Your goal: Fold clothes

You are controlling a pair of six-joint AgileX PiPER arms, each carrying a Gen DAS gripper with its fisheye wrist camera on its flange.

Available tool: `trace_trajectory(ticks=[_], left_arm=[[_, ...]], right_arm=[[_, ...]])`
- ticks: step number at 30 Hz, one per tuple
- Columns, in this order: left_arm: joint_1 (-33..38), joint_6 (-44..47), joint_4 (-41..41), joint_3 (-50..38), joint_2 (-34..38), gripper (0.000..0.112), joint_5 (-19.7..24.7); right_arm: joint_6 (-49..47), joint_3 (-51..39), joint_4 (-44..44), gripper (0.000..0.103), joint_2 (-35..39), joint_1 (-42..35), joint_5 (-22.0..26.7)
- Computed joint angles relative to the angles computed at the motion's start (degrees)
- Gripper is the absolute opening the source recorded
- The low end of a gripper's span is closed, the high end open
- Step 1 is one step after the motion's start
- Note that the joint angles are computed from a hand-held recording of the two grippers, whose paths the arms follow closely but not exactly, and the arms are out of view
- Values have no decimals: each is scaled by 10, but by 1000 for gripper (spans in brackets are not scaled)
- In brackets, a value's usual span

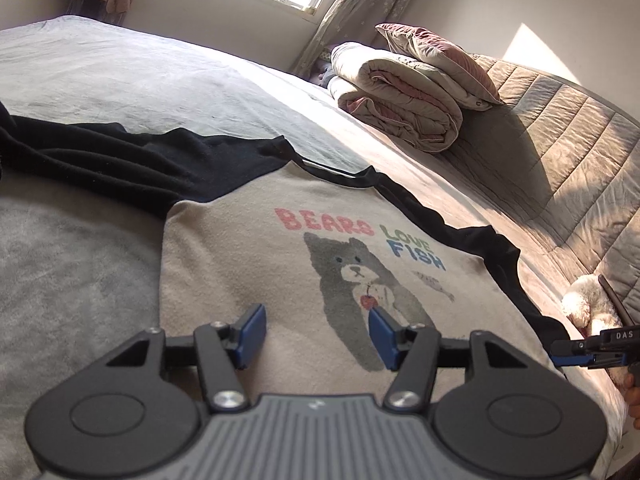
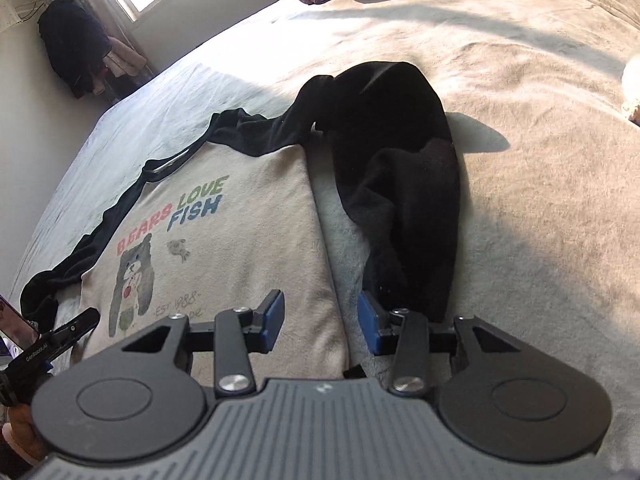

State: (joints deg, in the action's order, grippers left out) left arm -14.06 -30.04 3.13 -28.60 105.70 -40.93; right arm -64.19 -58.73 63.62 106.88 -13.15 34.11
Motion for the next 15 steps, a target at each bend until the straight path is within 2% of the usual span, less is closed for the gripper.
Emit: trace_trajectory(ticks=[5,7,9,13,15], left_arm=[[-13,36,-27,3,-10,59,13],[-22,55,-45,4,-7,59,11],[-27,68,-54,3,-6,62,11],[-37,89,-74,1,-7,63,16],[-40,95,-80,1,-8,64,18]], right_arm=[[-13,41,-63,43,-34,4,-24],[-28,58,-70,32,-39,5,-32],[-65,77,-57,6,-47,12,-50],[-79,115,-42,5,-90,39,-120],[-58,112,-57,5,-82,44,-129]])
